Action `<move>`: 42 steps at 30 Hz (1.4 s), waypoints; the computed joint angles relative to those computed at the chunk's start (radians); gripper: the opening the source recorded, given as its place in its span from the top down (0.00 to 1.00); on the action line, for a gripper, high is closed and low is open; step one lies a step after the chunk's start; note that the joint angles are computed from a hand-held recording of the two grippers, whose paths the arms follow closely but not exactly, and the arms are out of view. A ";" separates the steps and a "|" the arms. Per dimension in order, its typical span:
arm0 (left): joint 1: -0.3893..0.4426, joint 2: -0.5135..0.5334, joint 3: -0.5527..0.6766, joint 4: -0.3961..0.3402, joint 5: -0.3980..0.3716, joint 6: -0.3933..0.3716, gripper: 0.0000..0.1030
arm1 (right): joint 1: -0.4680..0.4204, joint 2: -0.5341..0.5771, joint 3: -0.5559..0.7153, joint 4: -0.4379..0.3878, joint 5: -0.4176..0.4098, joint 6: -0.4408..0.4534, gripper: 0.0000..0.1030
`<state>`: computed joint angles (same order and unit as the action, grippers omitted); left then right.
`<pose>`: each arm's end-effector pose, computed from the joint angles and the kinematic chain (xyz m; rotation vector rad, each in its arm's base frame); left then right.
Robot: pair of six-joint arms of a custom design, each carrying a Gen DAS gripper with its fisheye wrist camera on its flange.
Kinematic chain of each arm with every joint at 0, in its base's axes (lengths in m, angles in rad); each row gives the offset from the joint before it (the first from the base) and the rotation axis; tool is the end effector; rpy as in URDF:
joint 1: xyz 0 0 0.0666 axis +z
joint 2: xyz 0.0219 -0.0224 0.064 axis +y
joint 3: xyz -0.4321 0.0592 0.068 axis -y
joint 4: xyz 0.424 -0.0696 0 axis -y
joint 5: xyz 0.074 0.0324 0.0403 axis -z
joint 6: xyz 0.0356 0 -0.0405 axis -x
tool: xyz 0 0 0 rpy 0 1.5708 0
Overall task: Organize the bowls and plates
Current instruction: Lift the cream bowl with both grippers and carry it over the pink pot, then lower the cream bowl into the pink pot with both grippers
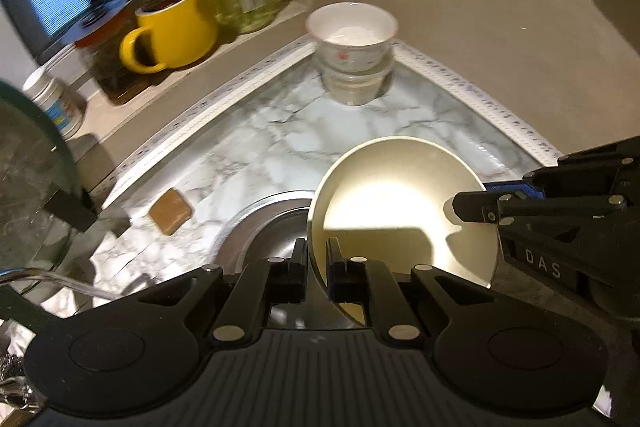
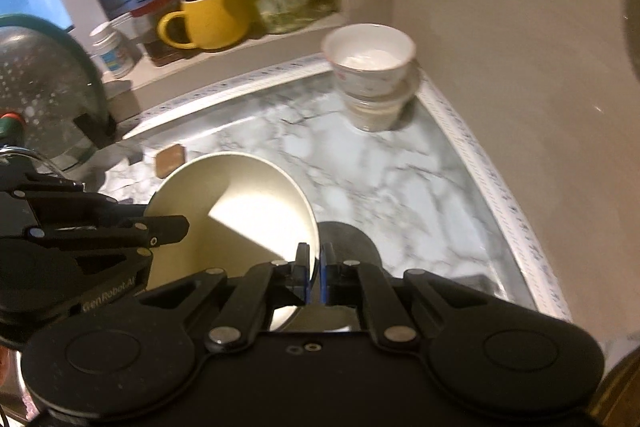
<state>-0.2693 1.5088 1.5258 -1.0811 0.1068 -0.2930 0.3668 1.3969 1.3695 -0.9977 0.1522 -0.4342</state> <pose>0.5193 -0.1477 0.4775 0.7649 2.5174 -0.1325 0.4636 0.1719 0.4629 0.1419 2.5765 0.1003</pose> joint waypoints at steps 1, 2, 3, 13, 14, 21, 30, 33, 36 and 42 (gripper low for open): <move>0.009 0.003 0.003 -0.001 -0.002 0.004 0.92 | 0.007 0.010 0.010 0.000 0.000 0.002 0.95; 0.016 0.007 0.007 -0.002 -0.005 0.004 0.92 | 0.011 0.022 0.019 0.003 -0.005 0.003 0.95; 0.023 0.009 0.008 -0.002 -0.009 0.003 0.92 | 0.015 0.032 0.026 0.005 -0.013 0.000 0.95; 0.047 0.038 -0.005 0.008 -0.054 -0.026 0.92 | 0.046 0.110 0.070 0.006 -0.046 -0.010 0.95; 0.048 0.040 -0.008 0.011 -0.058 -0.030 0.92 | 0.047 0.115 0.072 0.004 -0.050 -0.010 0.95; 0.045 0.049 -0.033 0.030 -0.082 -0.039 0.92 | 0.052 0.138 0.066 0.003 -0.062 -0.013 0.94; 0.031 0.049 -0.057 0.068 -0.124 -0.060 0.92 | 0.062 0.147 0.055 0.011 -0.037 -0.006 0.94; 0.030 0.055 -0.055 0.068 -0.128 -0.057 0.92 | 0.062 0.150 0.051 0.014 -0.037 -0.005 0.94; 0.029 0.064 -0.052 0.063 -0.138 -0.056 0.92 | 0.061 0.153 0.049 0.016 -0.040 -0.007 0.93; 0.028 0.068 -0.054 0.067 -0.146 -0.055 0.92 | 0.061 0.161 0.050 0.012 -0.048 -0.006 0.88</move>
<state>-0.2410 1.5773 1.4721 -1.0144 -0.0393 -0.3482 0.4282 1.5584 1.4194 -0.9852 0.1042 -0.4401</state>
